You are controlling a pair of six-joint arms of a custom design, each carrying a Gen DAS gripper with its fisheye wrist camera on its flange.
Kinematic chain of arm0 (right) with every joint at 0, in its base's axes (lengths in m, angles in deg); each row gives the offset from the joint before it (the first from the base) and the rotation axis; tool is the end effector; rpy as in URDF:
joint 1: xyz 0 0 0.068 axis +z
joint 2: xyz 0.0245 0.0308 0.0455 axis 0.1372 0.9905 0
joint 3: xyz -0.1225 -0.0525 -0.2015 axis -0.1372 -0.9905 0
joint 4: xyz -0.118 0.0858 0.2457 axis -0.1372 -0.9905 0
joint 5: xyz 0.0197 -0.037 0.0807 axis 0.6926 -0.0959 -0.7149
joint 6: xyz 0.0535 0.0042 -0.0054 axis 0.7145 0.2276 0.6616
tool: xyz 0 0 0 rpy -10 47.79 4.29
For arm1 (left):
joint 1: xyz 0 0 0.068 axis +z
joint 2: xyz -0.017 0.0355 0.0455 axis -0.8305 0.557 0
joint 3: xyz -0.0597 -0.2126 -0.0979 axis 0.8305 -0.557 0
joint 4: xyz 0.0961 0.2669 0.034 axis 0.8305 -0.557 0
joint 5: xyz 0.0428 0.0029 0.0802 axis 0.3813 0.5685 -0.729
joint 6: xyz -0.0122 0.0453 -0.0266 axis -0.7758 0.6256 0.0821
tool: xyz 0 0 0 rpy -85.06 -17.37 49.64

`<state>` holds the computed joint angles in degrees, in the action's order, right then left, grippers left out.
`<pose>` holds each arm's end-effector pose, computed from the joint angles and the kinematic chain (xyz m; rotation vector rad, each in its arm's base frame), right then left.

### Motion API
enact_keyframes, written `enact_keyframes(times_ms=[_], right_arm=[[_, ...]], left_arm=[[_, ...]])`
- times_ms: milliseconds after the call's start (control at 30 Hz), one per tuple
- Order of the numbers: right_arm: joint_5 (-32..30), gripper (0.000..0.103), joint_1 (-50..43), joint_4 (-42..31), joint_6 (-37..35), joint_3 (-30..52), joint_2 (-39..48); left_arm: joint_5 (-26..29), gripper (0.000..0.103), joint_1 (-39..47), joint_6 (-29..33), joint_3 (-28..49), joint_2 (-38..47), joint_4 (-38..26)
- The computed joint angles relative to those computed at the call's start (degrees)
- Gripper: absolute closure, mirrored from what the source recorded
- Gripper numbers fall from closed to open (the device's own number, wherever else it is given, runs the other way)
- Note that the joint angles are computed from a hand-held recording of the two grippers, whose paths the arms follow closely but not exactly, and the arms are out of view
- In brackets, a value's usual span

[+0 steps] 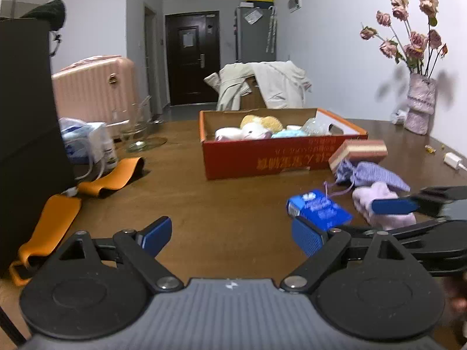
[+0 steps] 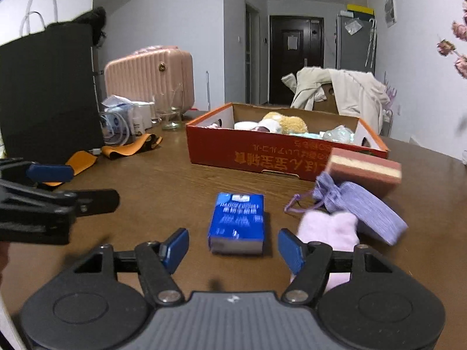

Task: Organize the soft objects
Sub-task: 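Grasp the blue HANDKERCHIEF tissue pack with the right tool while the left tool grips it too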

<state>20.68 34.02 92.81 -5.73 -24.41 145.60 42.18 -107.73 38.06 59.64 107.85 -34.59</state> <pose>0.2356 0.1142 0.0652 -0.4162 2.1144 0.2614 0.1908 -0.2030 0.0964 0.0955 2.0711 -0.0121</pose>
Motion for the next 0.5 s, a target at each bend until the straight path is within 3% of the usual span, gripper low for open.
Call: enact_keyframes(times_ms=[67,167,267,333,400,500], right_arm=[[0.2,0.037,-0.4,0.1,-0.8,4.5,5.3],[-3.6,0.054,-2.2,-1.3,-0.7,9.1,10.5],[-7.8,0.055,-3.7,-1.0,-3.1,9.0,11.1],[-14.7,0.054,-6.1,-2.3,-5.6,8.2,9.9],[-18.7,0.053,-8.0,-4.0,-8.4,6.9,8.1],[-18.9,0.049,-10.1,-5.2,-9.8,4.8,4.9]], left_arm=[[2.9,0.012,2.5,2.6,0.9,1.3,2.4],[7.2,0.012,5.5,7.1,4.1,5.0,4.3],[13.0,0.012,7.9,10.9,7.3,9.1,6.9],[17.2,0.014,9.4,12.1,10.4,12.7,7.1],[21.3,0.02,10.7,12.6,13.4,15.8,6.6],[27.7,0.03,12.8,11.8,17.1,20.0,5.6]])
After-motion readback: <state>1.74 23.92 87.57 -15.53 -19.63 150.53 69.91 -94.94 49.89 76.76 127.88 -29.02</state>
